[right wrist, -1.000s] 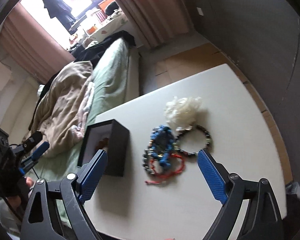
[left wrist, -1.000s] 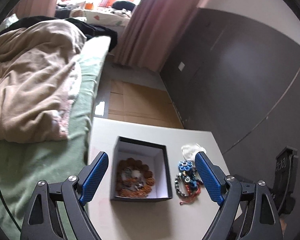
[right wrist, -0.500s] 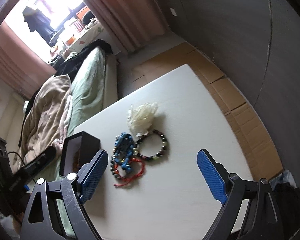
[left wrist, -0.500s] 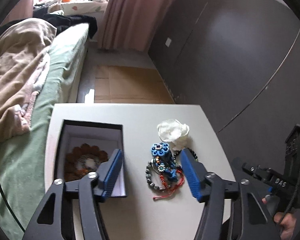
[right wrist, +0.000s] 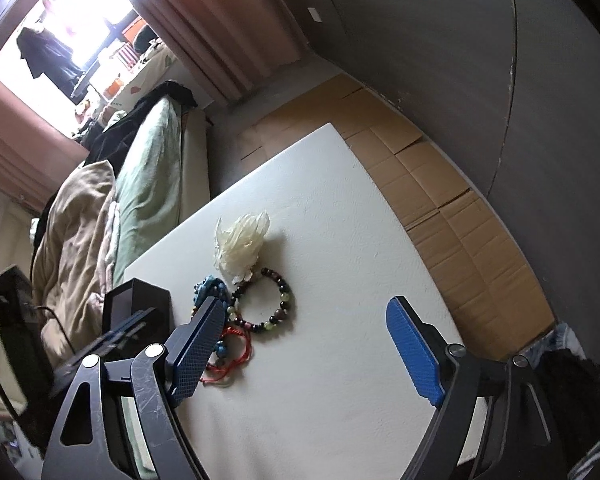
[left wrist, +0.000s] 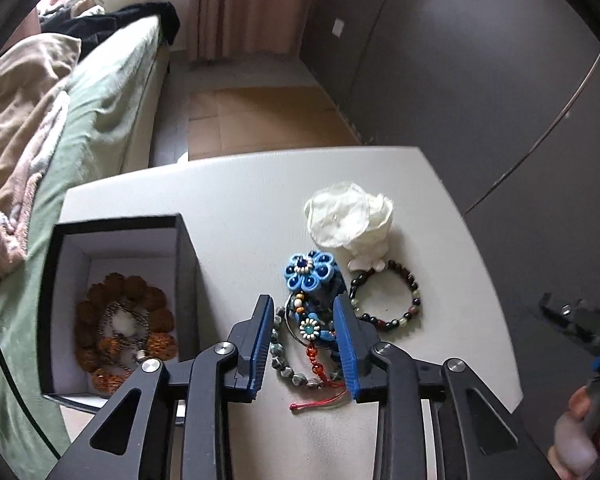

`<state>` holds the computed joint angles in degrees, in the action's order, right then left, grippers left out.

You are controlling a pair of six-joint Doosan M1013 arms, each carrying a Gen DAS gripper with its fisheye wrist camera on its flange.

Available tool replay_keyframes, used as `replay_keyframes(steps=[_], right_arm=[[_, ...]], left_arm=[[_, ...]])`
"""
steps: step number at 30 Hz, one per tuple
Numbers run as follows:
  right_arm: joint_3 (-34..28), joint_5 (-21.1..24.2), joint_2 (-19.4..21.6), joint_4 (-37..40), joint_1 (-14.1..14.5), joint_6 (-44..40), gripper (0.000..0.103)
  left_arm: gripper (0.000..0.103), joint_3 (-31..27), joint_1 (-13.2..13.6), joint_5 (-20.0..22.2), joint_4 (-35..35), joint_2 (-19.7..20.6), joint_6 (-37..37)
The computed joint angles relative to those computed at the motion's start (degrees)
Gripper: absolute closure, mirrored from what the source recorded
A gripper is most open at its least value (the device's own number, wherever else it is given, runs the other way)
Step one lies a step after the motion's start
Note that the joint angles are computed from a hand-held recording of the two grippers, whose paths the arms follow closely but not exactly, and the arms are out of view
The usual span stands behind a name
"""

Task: Organize jewelry
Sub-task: 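Move the left tool to the blue flower bracelet and close on it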

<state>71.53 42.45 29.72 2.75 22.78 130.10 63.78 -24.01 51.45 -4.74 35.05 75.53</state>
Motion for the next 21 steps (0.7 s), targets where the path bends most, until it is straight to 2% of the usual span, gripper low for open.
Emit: replay_keyframes(steps=[13,17,21], right_arm=[[-2.2,3.1,1.6,-1.4,-0.2,1.1,0.023],[-2.8,3.9,2.0,-1.8,0.1,1.1,0.024],[-3.7,4.5,2.7,-0.4,0.4,-1.5,0.039]], left_arm=[[0.077,-3.0,-0.6,4.9,0.9,3.2,0.0],[0.093,-2.9,-0.7,4.9,2.4,3.3,-1.5],[0.094,-1.7,-0.2,3.0,1.0,2.4,-1.3]])
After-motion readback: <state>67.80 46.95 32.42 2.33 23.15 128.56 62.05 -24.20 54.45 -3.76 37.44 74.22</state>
